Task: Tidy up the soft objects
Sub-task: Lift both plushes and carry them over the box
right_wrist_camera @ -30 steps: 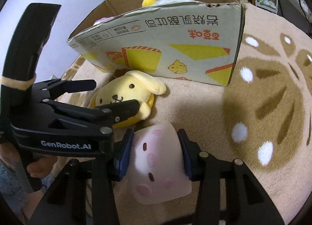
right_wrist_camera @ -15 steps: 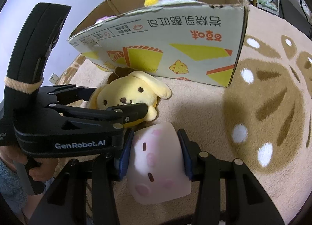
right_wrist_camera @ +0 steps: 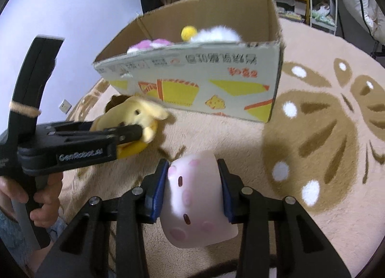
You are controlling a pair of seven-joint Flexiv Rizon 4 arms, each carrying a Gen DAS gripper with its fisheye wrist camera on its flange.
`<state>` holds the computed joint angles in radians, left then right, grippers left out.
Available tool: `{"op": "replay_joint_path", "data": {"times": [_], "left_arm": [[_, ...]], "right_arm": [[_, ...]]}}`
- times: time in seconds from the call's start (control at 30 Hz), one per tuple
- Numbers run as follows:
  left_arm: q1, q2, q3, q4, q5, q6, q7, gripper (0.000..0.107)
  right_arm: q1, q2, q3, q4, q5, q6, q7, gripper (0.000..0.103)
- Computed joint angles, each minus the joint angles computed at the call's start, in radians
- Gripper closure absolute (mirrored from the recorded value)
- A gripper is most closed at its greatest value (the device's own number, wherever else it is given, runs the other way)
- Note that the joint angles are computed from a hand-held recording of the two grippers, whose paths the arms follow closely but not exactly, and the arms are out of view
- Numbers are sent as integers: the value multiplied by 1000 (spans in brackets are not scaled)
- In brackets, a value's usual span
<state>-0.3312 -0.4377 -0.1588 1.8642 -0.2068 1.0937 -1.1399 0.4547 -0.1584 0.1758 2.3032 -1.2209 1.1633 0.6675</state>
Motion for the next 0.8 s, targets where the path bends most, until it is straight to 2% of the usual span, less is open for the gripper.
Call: {"op": "replay_joint_path", "data": {"times": [0.17, 0.3, 0.37, 0.47, 0.57, 0.67, 0.73, 0.8], "left_arm": [[6, 69, 4, 75, -7, 93, -13, 47], [3, 130, 2, 142, -2, 213, -23, 47], [36, 167, -25, 196, -44, 275, 19, 47], [15, 182, -8, 207, -18, 354, -5, 47], [19, 227, -12, 251, -13, 422, -3, 47], [45, 255, -46, 274, -53, 470, 24, 47], [91, 277, -114, 303, -135, 504, 92, 47], [106, 293, -146, 314, -184, 534, 138, 47]], "right_arm": [[7, 44, 15, 8, -41, -69, 52, 62], [14, 82, 41, 12, -51, -137, 69, 62], [20, 100, 55, 12, -48, -176, 77, 62], [29, 117, 73, 7, -52, -230, 105, 62], [44, 140, 92, -6, -32, -301, 75, 62], [58, 167, 112, -20, -1, -388, 22, 62], [53, 188, 114, -18, -15, -405, 27, 62], [48, 205, 118, -22, -24, -425, 17, 62]]}}
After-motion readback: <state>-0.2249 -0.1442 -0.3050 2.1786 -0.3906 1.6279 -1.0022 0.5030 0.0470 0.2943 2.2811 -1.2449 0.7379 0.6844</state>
